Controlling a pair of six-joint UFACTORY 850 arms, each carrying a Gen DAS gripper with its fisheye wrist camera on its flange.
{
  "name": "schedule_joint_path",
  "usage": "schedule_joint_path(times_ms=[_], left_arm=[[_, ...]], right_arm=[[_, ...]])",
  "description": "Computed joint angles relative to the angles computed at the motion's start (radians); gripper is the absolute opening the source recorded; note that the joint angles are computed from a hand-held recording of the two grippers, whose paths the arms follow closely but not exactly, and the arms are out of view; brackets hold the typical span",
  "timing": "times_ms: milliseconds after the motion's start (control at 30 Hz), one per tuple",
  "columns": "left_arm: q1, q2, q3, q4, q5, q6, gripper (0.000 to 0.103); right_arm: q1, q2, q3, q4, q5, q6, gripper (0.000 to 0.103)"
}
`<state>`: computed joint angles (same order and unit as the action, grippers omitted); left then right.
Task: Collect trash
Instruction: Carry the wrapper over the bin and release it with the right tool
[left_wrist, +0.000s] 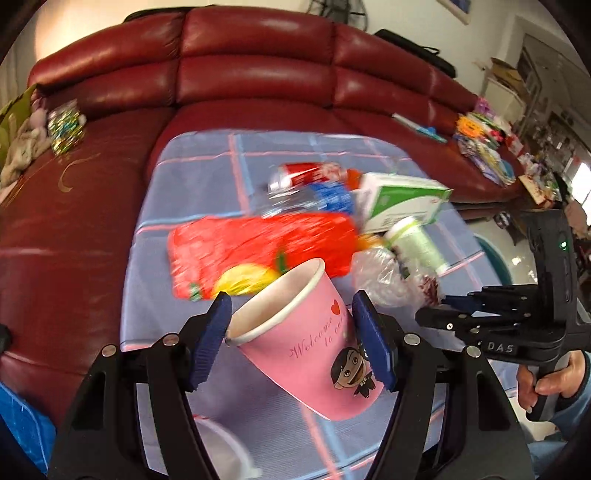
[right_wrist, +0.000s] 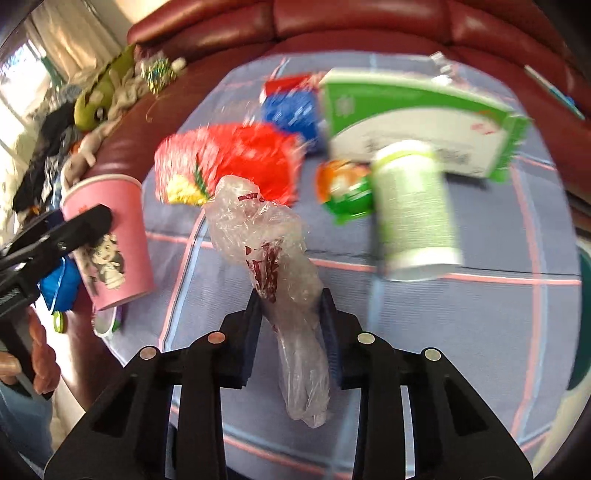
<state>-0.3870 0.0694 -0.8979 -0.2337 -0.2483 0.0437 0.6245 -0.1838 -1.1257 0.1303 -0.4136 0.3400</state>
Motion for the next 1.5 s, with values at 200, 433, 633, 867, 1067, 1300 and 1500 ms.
schedule_joint_path(times_ms=[200, 433, 633, 867, 1067, 1300, 1500], left_arm=[[-0.115, -0.077, -0.119, 0.01, -0.001, 0.022, 0.065], [-0.243, -0.223, -0.3, -0.085, -0.023, 0.153, 0.065], [-0.334, -0.359, -0.457, -0.091, -0.063, 0.199, 0.065], [-0.403, -0.517, -0.648, -0.058, -0.138, 0.214, 0.065], [-0.44, -0.649, -0.809, -0.033, -0.204, 0.204, 0.065], [-0.461, -0.774, -0.961, -0.037, -0.282, 0.206, 0.065], [-0.476, -0.888, -1.113, -0.073, -0.356, 0.245, 0.065]], right_arm=[[-0.101, 0.153, 0.118, -0.115, 0.029, 0.142, 0.032], [-0.268, 0.33, 0.268, -0.258, 0.027, 0.308, 0.032], [-0.461, 0.413, 0.369, -0.203, 0.025, 0.257, 0.033], [-0.642, 0.387, 0.42, 0.072, 0.042, -0.009, 0.036], [-0.732, 0.316, 0.42, 0.298, 0.025, -0.233, 0.048], [-0.767, 0.287, 0.421, 0.32, 0.034, -0.245, 0.068], [-0.795, 0.337, 0.449, 0.13, 0.046, -0.042, 0.084]])
